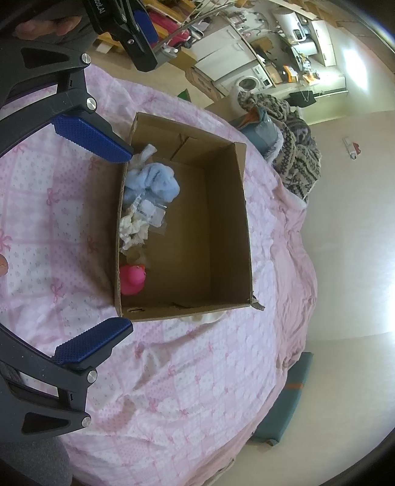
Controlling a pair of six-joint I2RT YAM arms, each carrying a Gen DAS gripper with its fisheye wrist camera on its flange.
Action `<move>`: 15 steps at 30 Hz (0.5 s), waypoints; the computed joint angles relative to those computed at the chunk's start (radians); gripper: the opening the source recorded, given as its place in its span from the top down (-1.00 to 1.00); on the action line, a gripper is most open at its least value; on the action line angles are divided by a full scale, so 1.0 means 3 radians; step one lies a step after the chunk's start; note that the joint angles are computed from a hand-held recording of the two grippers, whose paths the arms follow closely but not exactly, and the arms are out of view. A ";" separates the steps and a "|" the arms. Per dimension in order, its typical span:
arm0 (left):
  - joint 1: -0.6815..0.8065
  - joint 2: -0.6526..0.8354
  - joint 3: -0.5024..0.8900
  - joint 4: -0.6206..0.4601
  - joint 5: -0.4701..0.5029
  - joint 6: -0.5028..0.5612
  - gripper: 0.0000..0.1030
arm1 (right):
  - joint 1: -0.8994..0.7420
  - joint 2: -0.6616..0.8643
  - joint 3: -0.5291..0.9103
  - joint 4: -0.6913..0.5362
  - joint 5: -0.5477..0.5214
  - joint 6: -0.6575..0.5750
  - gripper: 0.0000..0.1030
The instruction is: Organize soft objects
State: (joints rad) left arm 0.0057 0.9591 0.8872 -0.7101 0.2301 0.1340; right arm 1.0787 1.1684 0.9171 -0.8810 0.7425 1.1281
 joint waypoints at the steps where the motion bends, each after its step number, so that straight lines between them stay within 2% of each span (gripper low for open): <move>1: 0.0005 0.0000 -0.0002 -0.0002 0.0005 0.0006 -0.99 | 0.0000 0.0000 0.0000 0.0000 0.0000 0.0000 -1.00; 15: -0.0013 -0.0002 -0.0004 0.0000 -0.0007 -0.0007 -0.99 | -0.0049 -0.0051 -0.0047 0.0032 -0.0022 -0.0021 -1.00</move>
State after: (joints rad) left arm 0.0018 0.9586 0.8861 -0.7101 0.2281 0.1319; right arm 1.0639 1.1530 0.9031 -0.8713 0.7359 1.1219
